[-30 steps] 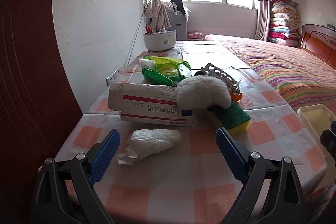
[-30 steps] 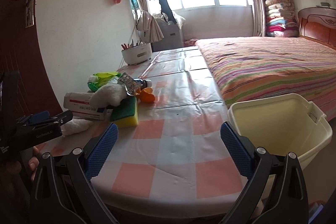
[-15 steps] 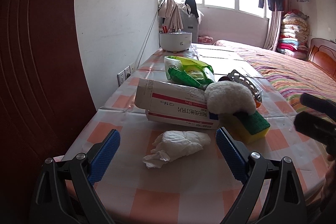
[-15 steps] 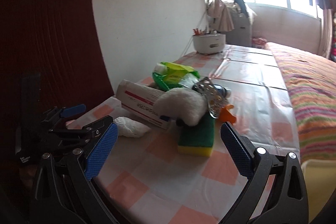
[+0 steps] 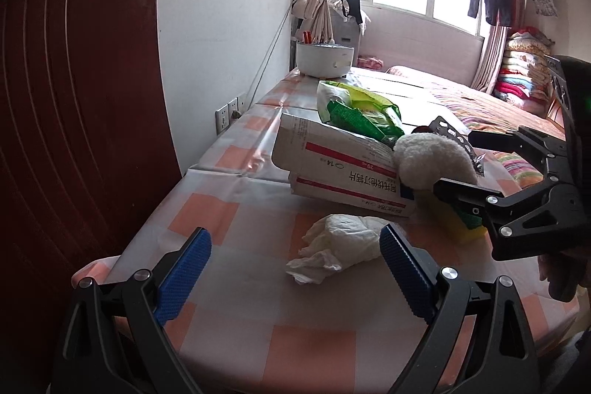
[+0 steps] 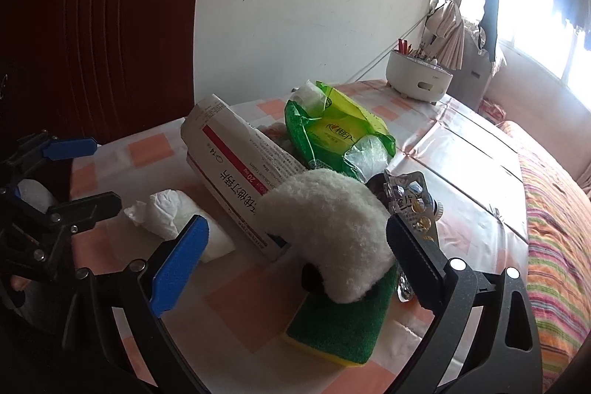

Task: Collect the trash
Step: 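Grasp the white fluffy pad on the sponge with the right tool, then grasp the crumpled white tissue with the left tool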

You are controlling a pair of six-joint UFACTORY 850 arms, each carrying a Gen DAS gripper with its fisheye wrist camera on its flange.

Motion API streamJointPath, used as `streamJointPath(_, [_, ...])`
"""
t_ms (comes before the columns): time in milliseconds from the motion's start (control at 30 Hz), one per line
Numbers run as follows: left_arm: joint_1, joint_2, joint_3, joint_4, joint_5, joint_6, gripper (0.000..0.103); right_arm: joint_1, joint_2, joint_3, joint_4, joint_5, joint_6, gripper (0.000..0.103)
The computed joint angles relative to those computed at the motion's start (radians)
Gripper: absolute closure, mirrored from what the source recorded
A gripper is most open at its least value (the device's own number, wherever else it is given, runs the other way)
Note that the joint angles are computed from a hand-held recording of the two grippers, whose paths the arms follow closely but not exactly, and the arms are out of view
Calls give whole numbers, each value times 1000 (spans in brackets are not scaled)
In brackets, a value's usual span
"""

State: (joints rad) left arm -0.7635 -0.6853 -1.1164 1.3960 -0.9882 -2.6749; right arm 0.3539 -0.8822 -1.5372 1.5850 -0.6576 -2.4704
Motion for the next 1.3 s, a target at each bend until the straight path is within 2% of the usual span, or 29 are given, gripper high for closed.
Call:
streamJointPath(133, [5, 2, 11, 2, 11, -10, 13, 27, -29, -41, -11, 58, 15, 19])
streamJointPath(300, [8, 3, 19, 9, 24, -17, 13, 41, -56, -79, 18, 123, 18, 20])
streamJointPath(333, [9, 3, 19, 9, 25, -18, 13, 41, -62, -88, 17, 122, 32, 22])
streamJointPath(433, [11, 4, 20, 17, 41, -18, 13, 42, -75, -114, 21, 144, 79, 42])
streamJointPath(600, [13, -5, 8, 12, 49, 5, 13, 20, -97, -166, -45, 90, 245, 56])
streamJointPath(767, [12, -10, 0, 8, 47, 15, 13, -4, -94, -172, -18, 29, 311, 68])
streamJointPath(1033, [12, -10, -1, 15, 55, 11, 13, -49, -65, -140, 34, -135, 348, 69])
streamJointPath(1300, [32, 6, 11, 77, 126, -4, 13, -86, 0, -36, 73, -246, 303, 69])
